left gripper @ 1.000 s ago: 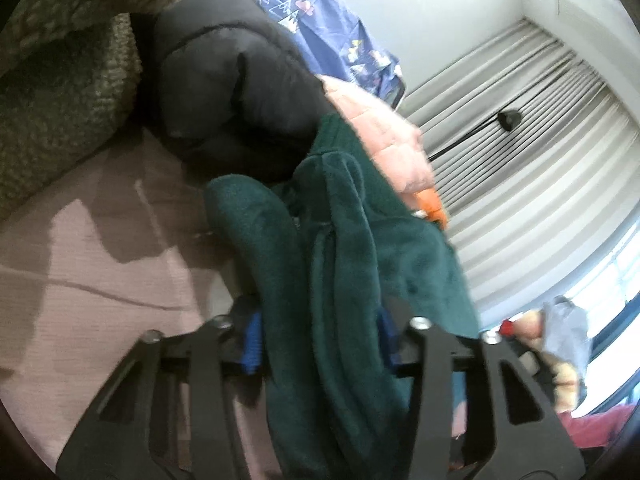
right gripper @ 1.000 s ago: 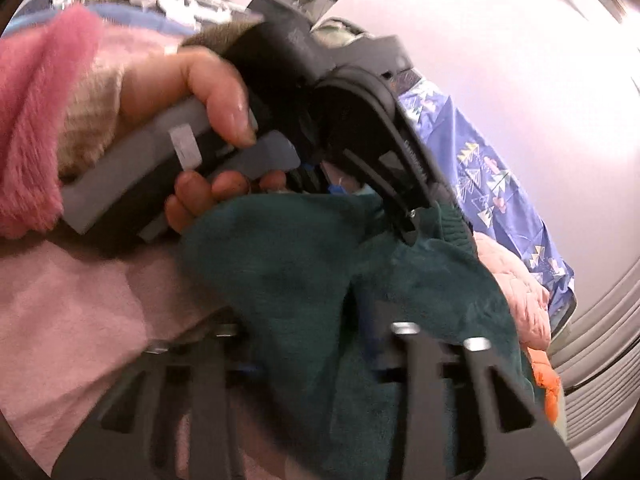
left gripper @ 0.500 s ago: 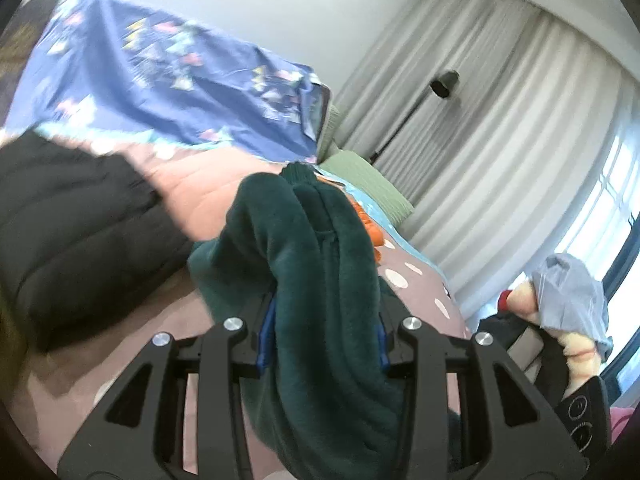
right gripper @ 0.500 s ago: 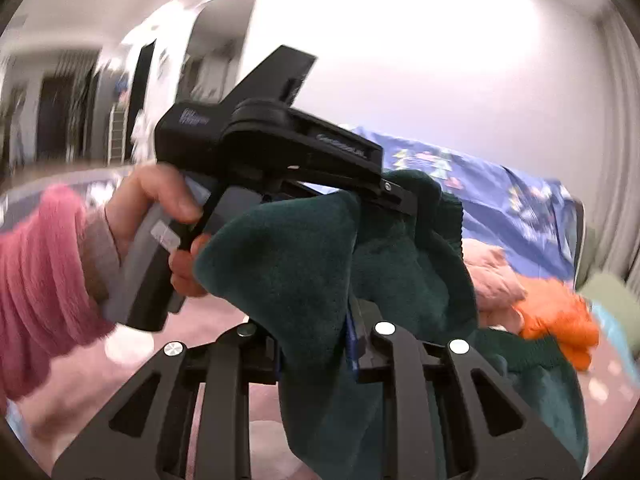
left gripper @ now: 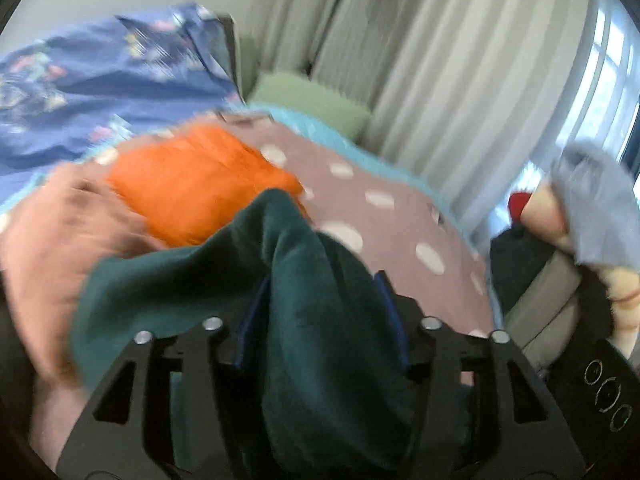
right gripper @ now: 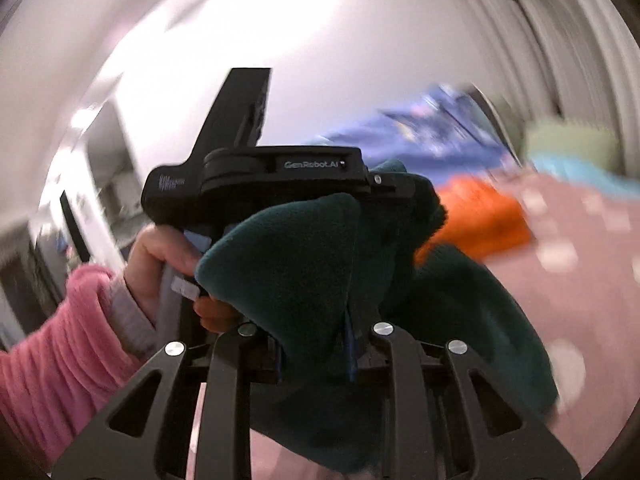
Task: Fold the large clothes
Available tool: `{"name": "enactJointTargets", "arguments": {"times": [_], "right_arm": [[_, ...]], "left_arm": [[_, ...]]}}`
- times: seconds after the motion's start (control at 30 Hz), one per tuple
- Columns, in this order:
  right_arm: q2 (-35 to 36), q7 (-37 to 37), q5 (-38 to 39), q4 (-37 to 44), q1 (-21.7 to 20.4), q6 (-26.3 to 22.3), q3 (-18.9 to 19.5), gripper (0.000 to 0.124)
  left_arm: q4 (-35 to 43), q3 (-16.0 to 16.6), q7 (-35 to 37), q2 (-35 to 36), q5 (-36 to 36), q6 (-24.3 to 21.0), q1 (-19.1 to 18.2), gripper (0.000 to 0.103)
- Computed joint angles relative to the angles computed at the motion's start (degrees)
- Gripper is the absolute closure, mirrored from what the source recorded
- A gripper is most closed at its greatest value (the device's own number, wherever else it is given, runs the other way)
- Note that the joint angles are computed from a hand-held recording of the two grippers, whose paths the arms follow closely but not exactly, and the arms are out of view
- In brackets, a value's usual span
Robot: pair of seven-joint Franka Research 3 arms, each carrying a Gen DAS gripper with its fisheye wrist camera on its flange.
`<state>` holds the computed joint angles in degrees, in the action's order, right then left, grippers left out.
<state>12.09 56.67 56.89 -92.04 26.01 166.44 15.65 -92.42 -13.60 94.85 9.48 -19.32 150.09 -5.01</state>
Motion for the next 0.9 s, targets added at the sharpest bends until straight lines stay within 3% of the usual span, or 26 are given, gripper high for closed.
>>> {"name": "enactJointTargets", "arguments": {"times": [0.07,0.1,0.2,0.3,0.33,0.37,0.43,0.53,0.6,0.7,0.8,0.9], "right_arm": [[-0.1,6.2,0.4,-2.8,-1.2,-3.4,-1.7,0.102],[0.2,8.4,2.9,-3.8,-2.8,-7.2,-2.1,0.102],[0.7,4.4,17.2,-5.3,-7.2,-15.3,-1.4,0.101],[-0.3,5.8,14.5,-5.7,-5.9,-15.7,-2.8,0.097],[-1.1,6.8,13.2,-5.9,-5.6,-15.9,-3.3,0.089],[-0.6,8.1,12.0,-4.6,-5.4,-16.3,-3.6,0.077],[1.4,8.9,11.8,-1.5,-5.5,-17.0,-3.9,0.069],[3.2,12.1,8.7,0.9,-5.7,-16.0,-4.1,0.091],[3.7,8.1,12.6,2.9,-7.7,-17.7,-3.1,0.095],[4.6,6.6,7.3,6.9,-6.7,-15.2,-3.7,0.097],[8.3,8.7,5.8,11.7,-9.1,-22.2,-3.6,0.096],[13.7,15.9,4.0,13.9,-10.4,-28.0,-3.9,0.089]], "left_arm": [[6.9,-0.1,-3.9,7.2,4.8,-3.5,-2.2,0.038],[9.0,-1.3,-3.6,9.5,3.3,-4.1,-1.8,0.040],[13.7,-5.1,-1.4,14.1,-3.3,-5.3,0.4,0.039],[15.8,-4.3,-3.3,15.6,-0.5,-5.8,-0.9,0.039],[15.6,-4.5,-3.3,15.5,-0.7,-5.5,-0.6,0.040],[14.9,-4.9,-3.2,15.2,-1.7,-4.6,0.0,0.040],[13.4,-5.3,-4.0,14.3,-2.8,-2.7,0.4,0.042],[11.8,-3.7,-7.4,13.0,0.3,-0.9,-1.1,0.043],[9.8,-2.3,-10.6,10.2,3.6,1.2,-1.9,0.045],[4.8,-3.4,-6.6,4.1,2.6,6.2,-0.2,0.045],[0.8,1.1,-12.5,-1.4,13.7,6.4,-2.5,0.044],[-1.8,2.7,-14.4,-3.5,20.2,1.7,-2.6,0.041]]}}
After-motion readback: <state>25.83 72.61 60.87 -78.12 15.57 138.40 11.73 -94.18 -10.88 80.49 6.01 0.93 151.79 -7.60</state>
